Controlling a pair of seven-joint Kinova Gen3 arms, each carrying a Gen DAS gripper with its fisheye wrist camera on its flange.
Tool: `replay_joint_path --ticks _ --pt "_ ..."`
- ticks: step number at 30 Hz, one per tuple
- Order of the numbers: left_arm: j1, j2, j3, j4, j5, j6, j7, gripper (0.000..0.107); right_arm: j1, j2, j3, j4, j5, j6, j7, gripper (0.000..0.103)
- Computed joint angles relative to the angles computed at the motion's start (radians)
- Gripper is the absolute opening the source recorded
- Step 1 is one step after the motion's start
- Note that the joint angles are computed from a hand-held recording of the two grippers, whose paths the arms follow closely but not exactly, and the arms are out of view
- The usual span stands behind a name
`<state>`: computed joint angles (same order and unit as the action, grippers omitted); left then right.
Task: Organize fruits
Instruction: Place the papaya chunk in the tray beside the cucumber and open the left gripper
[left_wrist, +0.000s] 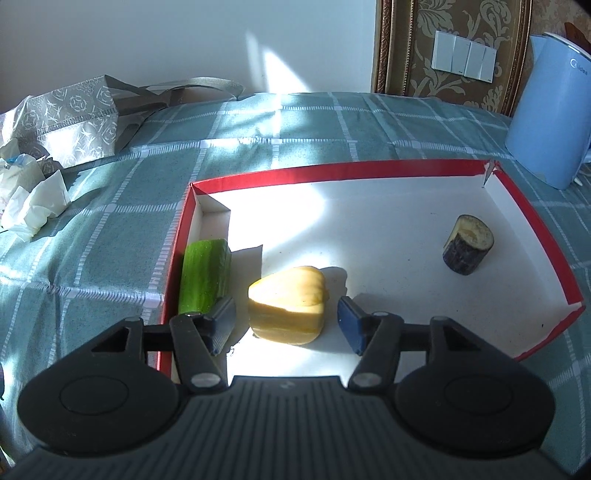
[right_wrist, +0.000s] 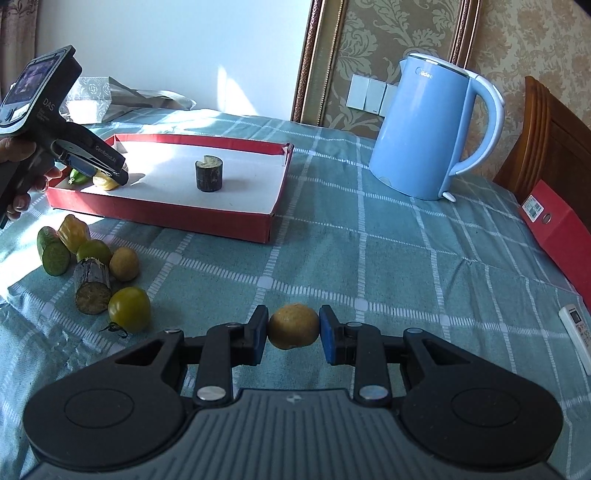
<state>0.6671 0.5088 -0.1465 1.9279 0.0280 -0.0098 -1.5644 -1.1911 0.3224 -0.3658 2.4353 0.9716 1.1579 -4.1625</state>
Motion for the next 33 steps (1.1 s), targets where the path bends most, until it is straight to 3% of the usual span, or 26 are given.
replay_joint_path --ticks 5,8,12,16,20,22,29,33 --pt "0.008 -0.04 -0.009 0.052 0.01 -0.027 -0.003 0.067 0.011 -0.008 0.005 -0.001 0.041 0.013 0.019 0.029" --pt "0.081 -0.062 -0.087 0.092 0.036 -0.068 -0.021 0.075 0.032 -0.019 0.009 -0.005 0.086 0.022 0.046 0.029" --pt "0.1 -0.08 -0.117 0.114 0.09 -0.08 -0.057 0.077 0.073 -0.026 0.017 -0.018 0.143 0.026 0.103 0.029" --pt "0.058 -0.12 -0.092 0.157 0.125 -0.093 -0.076 0.077 0.106 -0.03 0.019 -0.025 0.209 0.028 0.145 0.029" --pt "-0.04 -0.19 -0.003 0.231 0.147 -0.125 -0.085 0.077 0.161 -0.029 0.034 -0.043 0.297 0.007 0.201 0.029" --pt "-0.091 -0.223 0.044 0.265 0.146 -0.126 -0.09 0.077 0.203 -0.026 0.048 -0.057 0.349 -0.023 0.225 0.029" --pt "-0.038 -0.312 -0.01 0.394 0.281 -0.159 -0.229 0.078 0.386 0.044 0.111 -0.152 0.506 -0.191 0.29 0.029" --pt "-0.062 -0.339 0.012 0.436 0.345 -0.16 -0.283 0.078 0.466 0.088 0.14 -0.21 0.51 -0.299 0.344 0.029"
